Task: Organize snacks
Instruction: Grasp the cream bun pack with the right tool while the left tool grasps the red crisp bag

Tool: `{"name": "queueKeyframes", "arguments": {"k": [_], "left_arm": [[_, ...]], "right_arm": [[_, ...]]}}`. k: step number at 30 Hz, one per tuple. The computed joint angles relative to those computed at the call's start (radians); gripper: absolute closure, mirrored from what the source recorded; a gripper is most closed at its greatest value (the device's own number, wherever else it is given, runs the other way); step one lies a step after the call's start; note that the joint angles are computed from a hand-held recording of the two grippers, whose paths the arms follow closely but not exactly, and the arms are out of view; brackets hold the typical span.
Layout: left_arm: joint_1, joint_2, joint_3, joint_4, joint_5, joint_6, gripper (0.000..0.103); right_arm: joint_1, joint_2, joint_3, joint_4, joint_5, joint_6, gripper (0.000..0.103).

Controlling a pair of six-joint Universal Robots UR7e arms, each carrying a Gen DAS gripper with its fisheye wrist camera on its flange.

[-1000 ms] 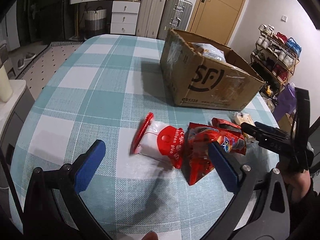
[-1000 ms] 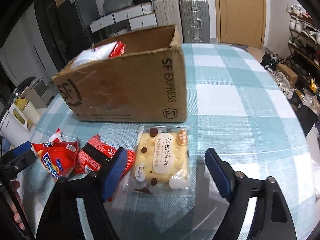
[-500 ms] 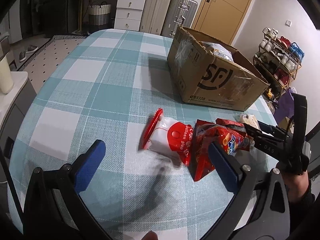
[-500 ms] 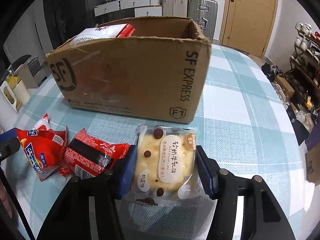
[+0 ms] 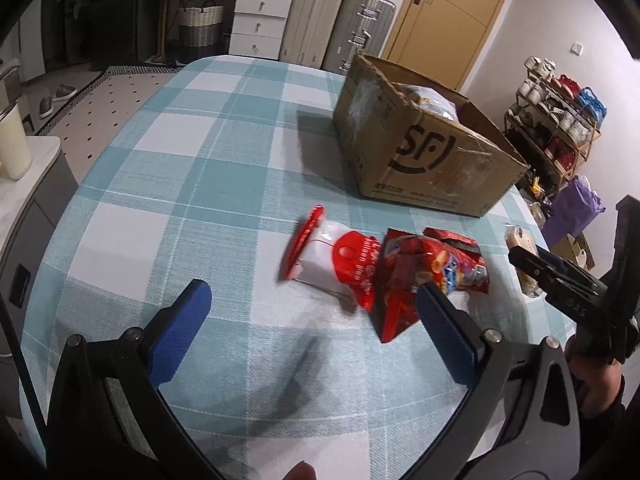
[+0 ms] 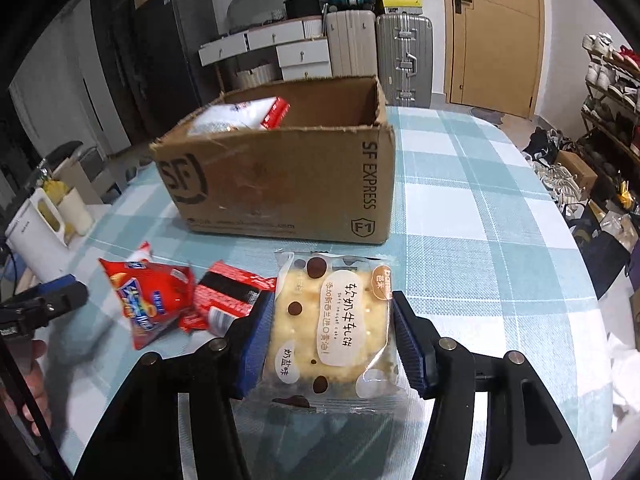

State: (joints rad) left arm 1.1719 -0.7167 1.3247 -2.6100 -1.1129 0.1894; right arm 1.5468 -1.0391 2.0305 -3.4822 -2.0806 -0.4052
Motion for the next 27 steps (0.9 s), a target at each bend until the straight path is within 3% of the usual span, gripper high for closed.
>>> {"name": "queueKeyframes", "arguments": {"k": [18, 27], "left_arm": [[-0.021, 0.075, -0.071, 0.036, -0.074, 0.022, 0.001], [-0.032, 0.139, -0.125, 0.04, -0.044, 0.064, 0.001]], "right_arm": [[-0.017, -0.075, 0.177, -0.13, 0.069, 0.034, 0.046], [-0.027, -0.087, 0.195, -0.158, 0.06, 0.039, 0.046]]}}
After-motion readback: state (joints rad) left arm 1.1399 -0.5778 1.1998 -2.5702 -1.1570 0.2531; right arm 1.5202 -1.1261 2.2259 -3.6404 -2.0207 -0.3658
